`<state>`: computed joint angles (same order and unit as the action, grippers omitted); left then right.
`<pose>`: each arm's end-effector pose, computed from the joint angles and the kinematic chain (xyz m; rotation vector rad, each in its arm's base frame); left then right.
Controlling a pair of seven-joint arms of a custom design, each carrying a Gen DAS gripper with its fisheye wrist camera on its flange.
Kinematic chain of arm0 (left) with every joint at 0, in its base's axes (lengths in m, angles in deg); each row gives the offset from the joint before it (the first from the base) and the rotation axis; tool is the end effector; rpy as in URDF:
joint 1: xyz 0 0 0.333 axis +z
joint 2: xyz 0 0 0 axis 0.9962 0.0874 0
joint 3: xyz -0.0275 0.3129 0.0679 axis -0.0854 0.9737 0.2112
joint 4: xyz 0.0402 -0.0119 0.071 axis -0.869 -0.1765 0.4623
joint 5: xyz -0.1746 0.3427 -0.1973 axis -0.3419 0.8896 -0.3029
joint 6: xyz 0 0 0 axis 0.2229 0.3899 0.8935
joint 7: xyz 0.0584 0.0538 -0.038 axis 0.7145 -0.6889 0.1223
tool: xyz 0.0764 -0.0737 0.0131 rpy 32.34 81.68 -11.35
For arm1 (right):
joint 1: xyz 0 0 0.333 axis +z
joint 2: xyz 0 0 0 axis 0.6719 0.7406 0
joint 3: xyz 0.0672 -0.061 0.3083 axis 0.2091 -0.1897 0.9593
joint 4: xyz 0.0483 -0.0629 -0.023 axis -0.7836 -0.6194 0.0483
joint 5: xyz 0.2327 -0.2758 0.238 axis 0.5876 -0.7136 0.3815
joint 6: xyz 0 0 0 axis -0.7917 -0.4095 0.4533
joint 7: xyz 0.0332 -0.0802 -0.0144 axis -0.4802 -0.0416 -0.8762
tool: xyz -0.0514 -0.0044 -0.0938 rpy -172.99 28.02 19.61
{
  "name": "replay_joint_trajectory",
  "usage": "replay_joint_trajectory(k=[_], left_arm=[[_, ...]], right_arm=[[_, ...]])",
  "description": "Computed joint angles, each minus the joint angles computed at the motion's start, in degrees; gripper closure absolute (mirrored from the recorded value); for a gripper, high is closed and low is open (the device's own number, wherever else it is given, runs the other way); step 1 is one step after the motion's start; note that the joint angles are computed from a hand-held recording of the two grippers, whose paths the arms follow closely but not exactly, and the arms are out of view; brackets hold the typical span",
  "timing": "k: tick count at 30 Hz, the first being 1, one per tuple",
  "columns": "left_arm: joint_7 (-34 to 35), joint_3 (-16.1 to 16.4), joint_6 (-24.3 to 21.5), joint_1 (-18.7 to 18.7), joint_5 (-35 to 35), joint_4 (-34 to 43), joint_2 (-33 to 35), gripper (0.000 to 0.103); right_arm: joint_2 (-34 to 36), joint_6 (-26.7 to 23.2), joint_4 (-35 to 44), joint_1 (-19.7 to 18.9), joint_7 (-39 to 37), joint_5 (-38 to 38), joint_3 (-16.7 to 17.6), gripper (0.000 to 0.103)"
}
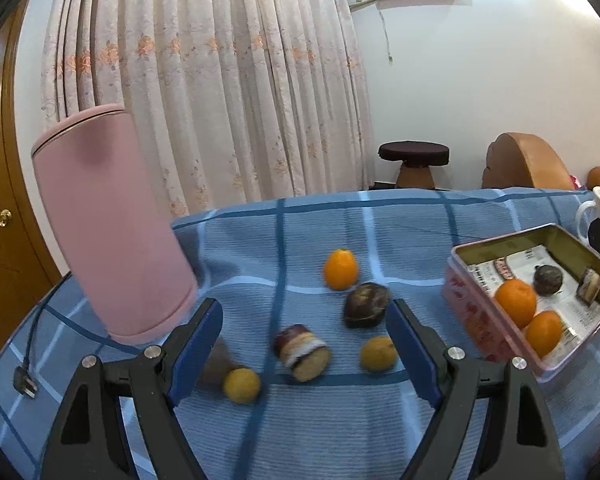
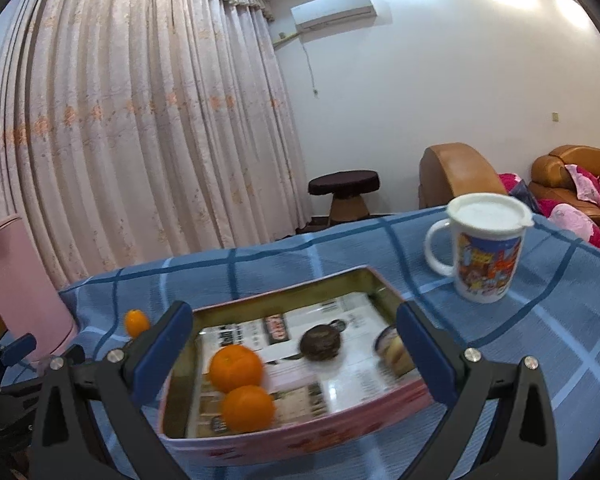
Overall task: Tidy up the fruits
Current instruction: 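Move the left gripper to the purple-red fruit while the right gripper approaches a small tan fruit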
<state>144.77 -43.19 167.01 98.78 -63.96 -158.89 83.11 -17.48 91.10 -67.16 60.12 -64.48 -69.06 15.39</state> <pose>0.6191 -0.0421 0.4621 -1.3329 1.7279 -0.9279 0.5581 0.2542 0.4688 -1.1008 1.7411 -1.0512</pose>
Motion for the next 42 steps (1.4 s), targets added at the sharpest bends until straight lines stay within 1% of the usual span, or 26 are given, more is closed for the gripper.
replay_joint_trajectory(k=[1,3,6,9,10,12,14,17,19,21,22,23,24,26,27,29,30,31,32,33,35,36,37,38,40,42], left_arm=[[-1.7,-1.3,0.0,2.0,2.2,0.3,0.2,0.018],[-1.2,-0.5,0.0,1.8,1.9,0.6,0.5,0.018],[-3.9,-3.0,-0.2,6.1,5.3,1.7,1.3,0.018],[-7.6,-8.2,-0.8,12.7,10.0,3.0,2.4,0.018],[-8.6,-10.6,-1.2,15.6,11.6,3.5,2.9,0.018],[-10.0,-17.5,-2.1,23.2,14.3,4.5,4.2,0.018],[-9.3,-20.8,-2.7,27.2,14.4,5.4,5.2,0.018],[-7.1,-20.8,-3.6,28.3,12.3,6.5,6.4,0.018],[-5.9,-19.6,-4.7,27.7,10.3,7.5,7.1,0.018],[-4.8,-19.9,-6.1,28.6,8.6,8.7,8.0,0.018],[-4.4,-18.6,-6.8,27.7,7.7,9.3,8.3,0.018],[-4.3,-16.1,-7.4,25.5,6.9,9.8,8.3,0.018],[-4.5,-13.2,-8.2,23.2,6.3,10.5,8.3,0.018],[-4.2,-10.7,-9.7,21.1,4.9,11.4,8.4,0.018],[-4.1,-10.2,-10.5,20.8,3.9,11.7,8.4,0.018],[-2.4,-11.3,-12.1,21.8,1.4,12.3,8.6,0.018],[-2.5,-10.1,-12.7,20.8,0.9,12.7,8.6,0.018],[-2.8,-8.6,-13.0,19.6,0.4,13.0,8.5,0.018],[-2.5,-8.3,-13.3,19.3,-0.5,13.2,8.5,0.018],[-0.8,-9.9,-14.0,20.8,-2.7,13.4,8.6,0.018],[1.8,-11.6,-14.9,22.3,-6.0,13.5,8.5,0.018],[2.3,-11.3,-15.1,22.0,-7.0,13.5,8.3,0.018],[2.6,-10.8,-15.4,21.6,-7.8,13.7,8.2,0.018],[3.3,-10.6,-15.7,21.4,-8.9,13.8,8.1,0.018],[4.3,-9.9,-16.2,20.6,-10.8,13.9,7.8,0.018],[5.6,-9.6,-16.6,20.2,-13.1,14.0,7.7,0.018]], right_arm=[[0.5,0.1,0.6,0.2,-0.1,0.1,0.2,0.0],[1.7,0.3,1.9,0.6,-0.6,0.5,0.3,0.0],[3.5,0.0,4.1,1.7,-1.7,0.7,0.4,0.0],[5.3,0.3,6.3,2.9,-2.5,0.9,0.3,0.0],[5.9,0.5,6.9,3.2,-2.8,1.1,0.1,0.0],[7.2,0.8,8.4,4.0,-3.3,1.2,-0.1,0.0],[8.5,1.8,10.0,4.8,-3.9,1.4,-0.4,0.0],[10.4,3.0,12.2,5.8,-5.6,2.3,-1.0,0.0],[11.7,3.8,13.8,6.5,-7.2,3.2,-1.3,0.0],[13.3,5.3,15.7,7.1,-10.3,5.0,-1.7,0.001],[14.1,6.5,16.5,7.3,-11.9,6.1,-2.0,0.006],[14.6,7.4,17.2,7.5,-13.5,7.3,-2.3,0.014],[15.8,9.1,18.4,7.4,-17.0,10.2,-2.3,0.017],[18.2,12.1,20.9,7.3,-24.3,16.5,-2.6,0.026],[19.6,13.7,22.2,7.1,-28.4,20.1,-2.4,0.029],[22.3,15.6,24.9,6.6,-37.2,27.2,-1.5,0.041],[23.4,16.4,25.8,6.3,-40.9,30.1,-1.1,0.043],[24.6,16.7,27.0,5.8,-45.9,33.8,0.0,0.051],[25.3,17.1,27.6,5.7,-48.7,36.0,0.4,0.054],[26.2,18.2,28.3,5.1,-52.8,38.9,1.5,0.059],[27.8,19.8,29.4,4.0,-60.4,44.0,3.8,0.059],[28.4,19.7,29.9,3.8,-63.3,45.9,4.5,0.059],[29.7,18.5,31.3,2.8,-68.8,49.4,6.7,0.059],[30.5,17.6,32.2,2.6,-71.7,51.5,7.5,0.059],[33.6,13.8,35.9,1.4,-80.1,57.6,10.7,0.06],[36.5,9.6,40.0,1.4,-86.2,61.6,12.1,0.064]])
